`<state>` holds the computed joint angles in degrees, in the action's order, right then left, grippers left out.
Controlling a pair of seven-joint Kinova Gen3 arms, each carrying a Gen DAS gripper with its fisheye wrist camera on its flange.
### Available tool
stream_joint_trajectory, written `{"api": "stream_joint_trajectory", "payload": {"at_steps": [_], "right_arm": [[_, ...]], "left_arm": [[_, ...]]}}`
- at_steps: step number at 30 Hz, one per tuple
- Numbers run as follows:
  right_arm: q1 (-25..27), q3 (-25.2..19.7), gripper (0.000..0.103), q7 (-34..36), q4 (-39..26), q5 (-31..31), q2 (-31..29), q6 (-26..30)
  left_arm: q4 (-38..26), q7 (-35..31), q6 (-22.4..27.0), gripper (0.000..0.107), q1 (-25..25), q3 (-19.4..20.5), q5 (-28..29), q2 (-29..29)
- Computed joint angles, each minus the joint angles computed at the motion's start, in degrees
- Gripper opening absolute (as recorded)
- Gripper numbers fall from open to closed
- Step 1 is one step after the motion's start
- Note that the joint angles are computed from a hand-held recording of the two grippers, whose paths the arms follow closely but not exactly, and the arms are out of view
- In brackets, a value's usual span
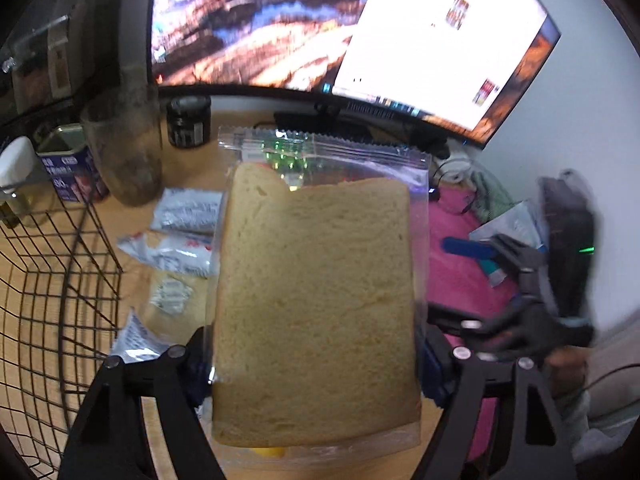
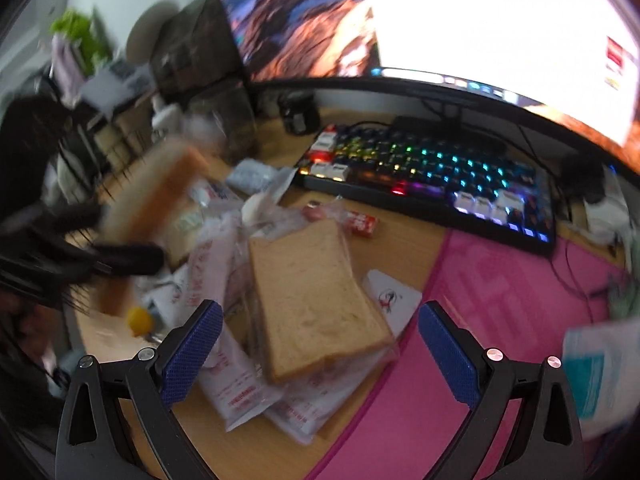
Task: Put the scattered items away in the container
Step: 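Grasp the bagged bread slice with the right gripper and lift it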
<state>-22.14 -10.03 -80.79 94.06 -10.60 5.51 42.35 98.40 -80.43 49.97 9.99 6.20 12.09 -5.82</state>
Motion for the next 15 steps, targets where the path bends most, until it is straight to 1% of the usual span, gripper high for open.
{"api": "stream_joint_trajectory", "payload": {"at_steps": [2, 6, 12, 14, 15], "right_arm": [[-0.8, -0.1, 0.100, -0.2, -2.3, 2.1, 2.1, 2.1], [-0.7, -0.6, 0.100, 3.5, -7.6, 1.4, 7.4, 8.1], [-2.6, -0.4, 0.100, 4.0, -12.9, 2.9, 12.6, 13.3], [-3.7, 0.1, 0.095, 3.4, -13.3, 4.1, 13.1, 13.7], [-3.1, -0.4, 0.087, 4.1, -12.8, 3.3, 12.8, 12.7]], "left_arm": [[-0.5, -0.2, 0.7, 0.081, -0.1, -0.2, -0.1, -0.8], [-1.0, -0.8, 1.5, 0.081, -0.5, -0.7, 0.5, -1.2], [0.1, 0.0, 1.4, 0.081, -1.0, -0.9, 0.6, -1.3], [0.3, 1.0, 1.3, 0.081, -1.1, -0.5, -0.2, -1.2], [0.3, 1.1, 1.4, 0.081, -1.2, -0.5, -0.3, -1.2]]}}
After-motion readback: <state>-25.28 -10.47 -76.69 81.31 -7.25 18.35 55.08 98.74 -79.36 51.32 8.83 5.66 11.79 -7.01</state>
